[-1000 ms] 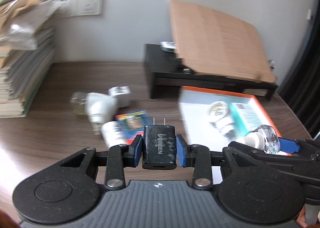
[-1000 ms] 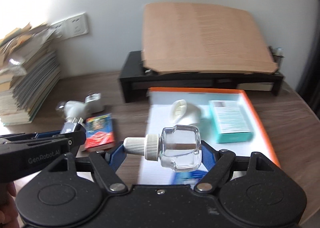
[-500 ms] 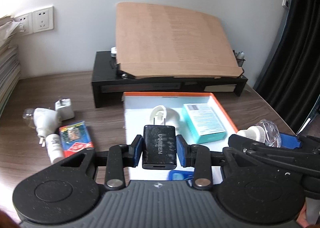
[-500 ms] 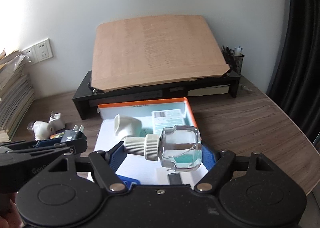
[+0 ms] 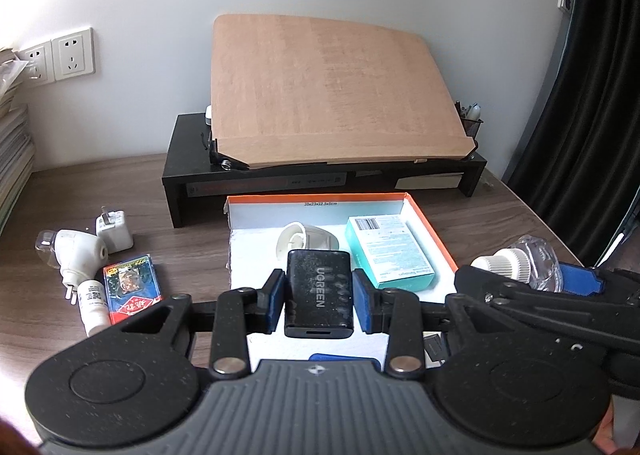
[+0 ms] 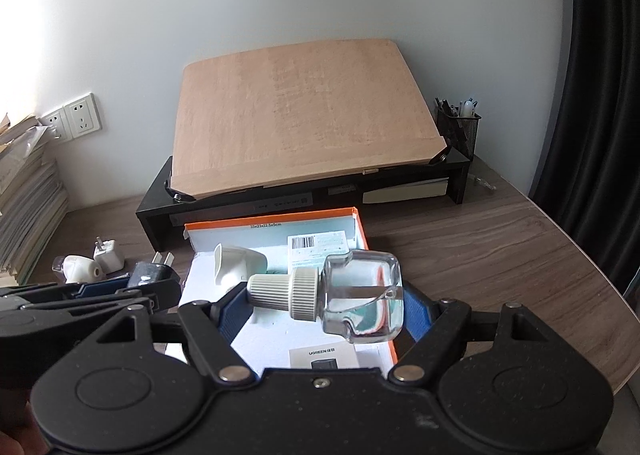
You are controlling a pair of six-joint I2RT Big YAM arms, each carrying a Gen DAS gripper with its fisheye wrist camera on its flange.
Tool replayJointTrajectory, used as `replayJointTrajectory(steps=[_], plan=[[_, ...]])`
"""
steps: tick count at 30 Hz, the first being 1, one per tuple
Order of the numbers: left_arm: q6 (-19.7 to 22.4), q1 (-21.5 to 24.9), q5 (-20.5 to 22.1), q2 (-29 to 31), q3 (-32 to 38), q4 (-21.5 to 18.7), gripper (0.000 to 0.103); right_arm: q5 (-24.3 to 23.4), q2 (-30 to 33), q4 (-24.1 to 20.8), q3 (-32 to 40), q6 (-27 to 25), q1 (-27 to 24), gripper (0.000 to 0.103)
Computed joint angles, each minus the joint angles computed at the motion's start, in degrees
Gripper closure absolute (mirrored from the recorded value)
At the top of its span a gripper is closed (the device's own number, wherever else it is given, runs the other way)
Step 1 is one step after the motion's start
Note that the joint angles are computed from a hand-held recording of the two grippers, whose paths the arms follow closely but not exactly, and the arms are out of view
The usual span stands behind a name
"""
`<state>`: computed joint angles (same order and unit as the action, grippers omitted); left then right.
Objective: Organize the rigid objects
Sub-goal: 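Hold the black charger and glass bottle above the lid with both tools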
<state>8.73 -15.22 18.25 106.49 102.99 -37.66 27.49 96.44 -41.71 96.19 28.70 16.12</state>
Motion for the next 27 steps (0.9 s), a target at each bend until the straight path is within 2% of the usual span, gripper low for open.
replayJointTrajectory(steps=[27], plan=[[-0.67,0.73,-0.69,-1.09,-1.11,0.67,0.067,0.04,-0.01,0.77,0.49,-0.75,0.77,0.011]])
